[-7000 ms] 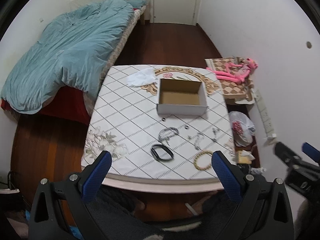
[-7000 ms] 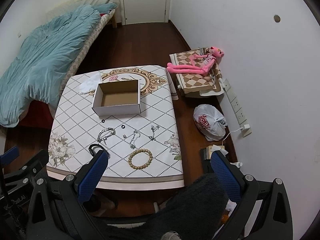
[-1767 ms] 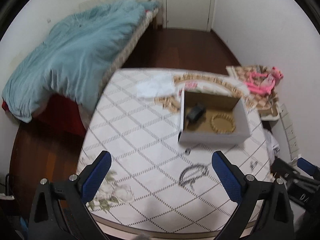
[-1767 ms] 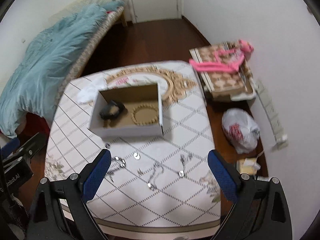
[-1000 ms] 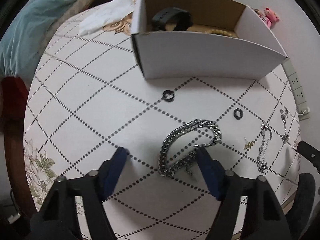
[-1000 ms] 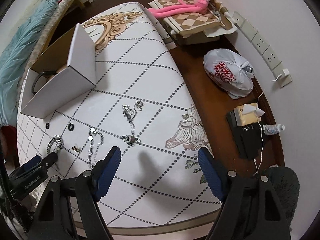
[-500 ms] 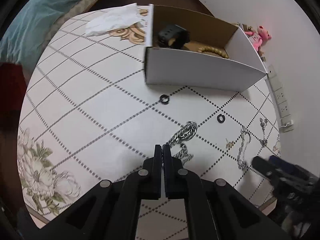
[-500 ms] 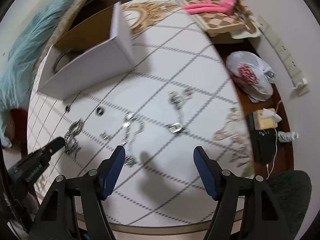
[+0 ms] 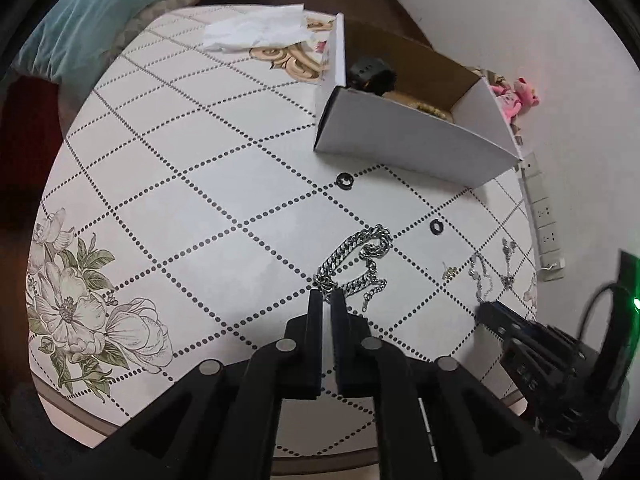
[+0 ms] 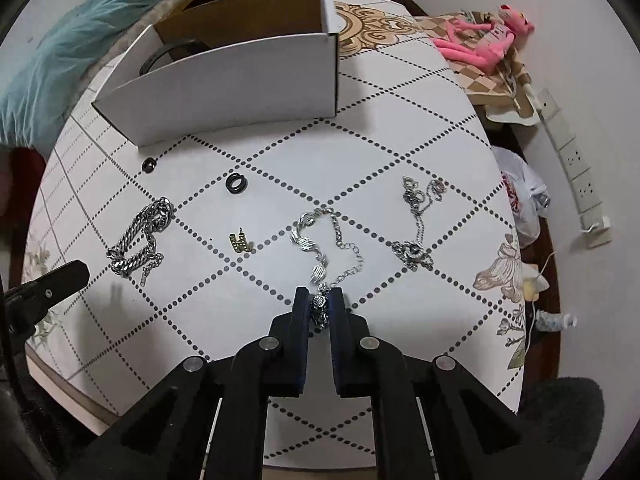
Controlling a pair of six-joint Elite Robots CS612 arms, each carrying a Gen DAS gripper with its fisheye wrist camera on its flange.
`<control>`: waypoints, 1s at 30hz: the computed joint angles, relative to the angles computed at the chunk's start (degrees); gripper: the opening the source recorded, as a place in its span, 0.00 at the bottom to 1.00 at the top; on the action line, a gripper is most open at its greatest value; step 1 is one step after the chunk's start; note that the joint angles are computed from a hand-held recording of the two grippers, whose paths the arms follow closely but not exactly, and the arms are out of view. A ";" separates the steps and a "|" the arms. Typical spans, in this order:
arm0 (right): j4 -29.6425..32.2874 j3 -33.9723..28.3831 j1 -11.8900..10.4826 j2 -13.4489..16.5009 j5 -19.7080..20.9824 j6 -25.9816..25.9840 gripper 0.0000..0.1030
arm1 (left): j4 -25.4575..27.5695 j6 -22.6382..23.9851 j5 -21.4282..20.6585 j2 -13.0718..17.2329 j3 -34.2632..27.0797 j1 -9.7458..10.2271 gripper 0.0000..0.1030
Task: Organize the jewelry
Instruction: 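Grasp the silver chain bracelet with the left tool while the right tool grasps the pendant chain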
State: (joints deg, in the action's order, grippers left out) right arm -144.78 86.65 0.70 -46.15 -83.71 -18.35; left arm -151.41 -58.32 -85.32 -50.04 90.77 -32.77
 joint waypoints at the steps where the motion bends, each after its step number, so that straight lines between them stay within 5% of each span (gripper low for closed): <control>1: -0.17 0.05 -0.15 -0.08 0.22 0.28 0.09 | 0.08 0.03 -0.70 0.53 -0.65 0.25 0.14; 3: -0.32 0.14 -0.43 -0.27 0.60 1.04 0.09 | 1.01 1.09 -0.30 1.54 -2.26 0.54 0.47; 4: -0.37 0.23 -0.61 -0.38 0.76 1.32 0.09 | 1.73 1.89 -0.40 2.14 -3.26 0.76 0.73; 9: 0.03 -0.81 -1.25 -0.11 0.71 2.01 0.09 | 7.25 7.12 -0.90 4.51 -7.56 1.12 0.73; 12: 0.36 -1.53 -1.22 0.29 0.24 2.42 0.09 | 10.85 10.38 1.25 5.25 -9.29 0.39 0.67; 15: 0.75 -1.88 -1.15 0.65 -0.55 2.57 0.09 | 12.54 13.45 5.02 5.54 -10.17 -0.93 0.33; 16: 1.00 -1.99 -1.15 0.79 -0.80 2.57 0.09 | 12.15 13.45 5.00 5.57 -10.20 -1.10 0.13; 17: 1.18 -2.05 -1.14 0.90 -1.03 2.62 0.09 | 11.29 13.48 3.95 5.65 -10.21 -1.11 0.09; 24: 0.92 -1.55 -1.68 0.22 0.84 3.30 0.09 | 4.60 9.18 2.30 3.86 -6.85 -1.20 0.00; 30: 0.96 -1.67 -2.98 -1.66 7.13 4.16 0.09 | -1.13 7.81 2.90 1.01 -3.07 -1.24 0.00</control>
